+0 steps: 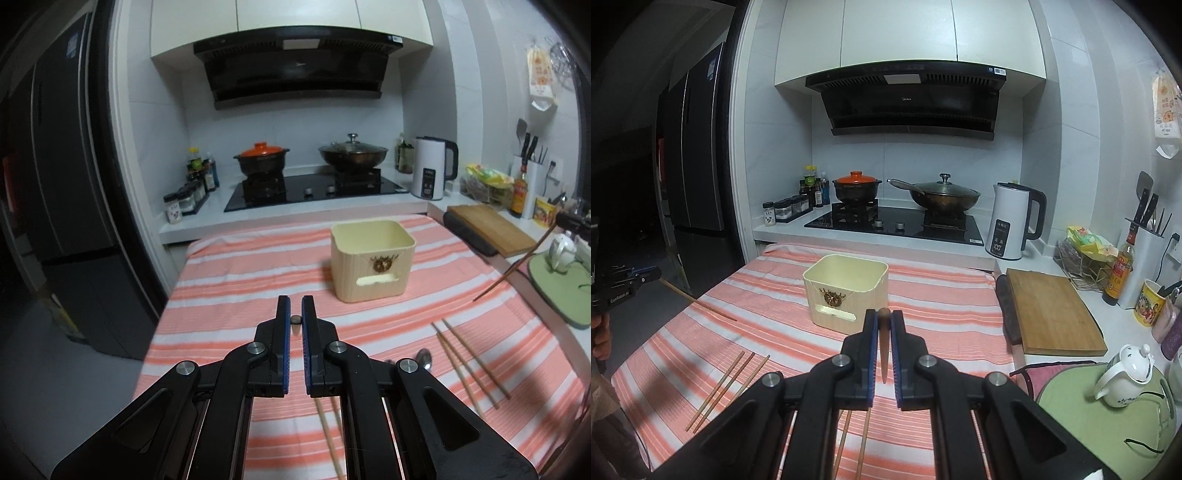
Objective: Organize utensils
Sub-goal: 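Lift and carry the chopsticks in both tools over the cream box, then open the left tool over the box while the right tool releases its chopstick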
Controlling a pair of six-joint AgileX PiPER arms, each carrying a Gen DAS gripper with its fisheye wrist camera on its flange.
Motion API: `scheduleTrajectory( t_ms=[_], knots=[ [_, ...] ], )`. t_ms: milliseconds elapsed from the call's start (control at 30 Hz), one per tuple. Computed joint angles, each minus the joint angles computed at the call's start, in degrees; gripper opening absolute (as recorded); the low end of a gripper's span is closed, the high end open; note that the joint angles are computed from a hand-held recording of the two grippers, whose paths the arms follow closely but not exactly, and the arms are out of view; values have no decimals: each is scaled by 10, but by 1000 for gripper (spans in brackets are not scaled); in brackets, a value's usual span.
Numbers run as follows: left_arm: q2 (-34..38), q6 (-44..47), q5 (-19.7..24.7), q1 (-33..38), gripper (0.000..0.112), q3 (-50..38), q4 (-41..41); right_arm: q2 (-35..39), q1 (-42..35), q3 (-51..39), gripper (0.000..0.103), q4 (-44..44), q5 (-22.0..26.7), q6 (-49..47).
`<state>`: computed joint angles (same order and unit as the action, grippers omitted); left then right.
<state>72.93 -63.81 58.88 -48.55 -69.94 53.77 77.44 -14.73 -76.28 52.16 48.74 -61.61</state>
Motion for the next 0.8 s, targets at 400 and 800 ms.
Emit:
scheduleTrajectory(
  t_ms=[400, 800],
  knots=[
    [162, 239, -128, 149, 3, -319, -219, 151, 117, -265, 7, -64, -36, 179],
    [397, 371, -59, 244, 3, -549, -421, 425, 204, -581, 7, -211, 24, 388]
  ],
)
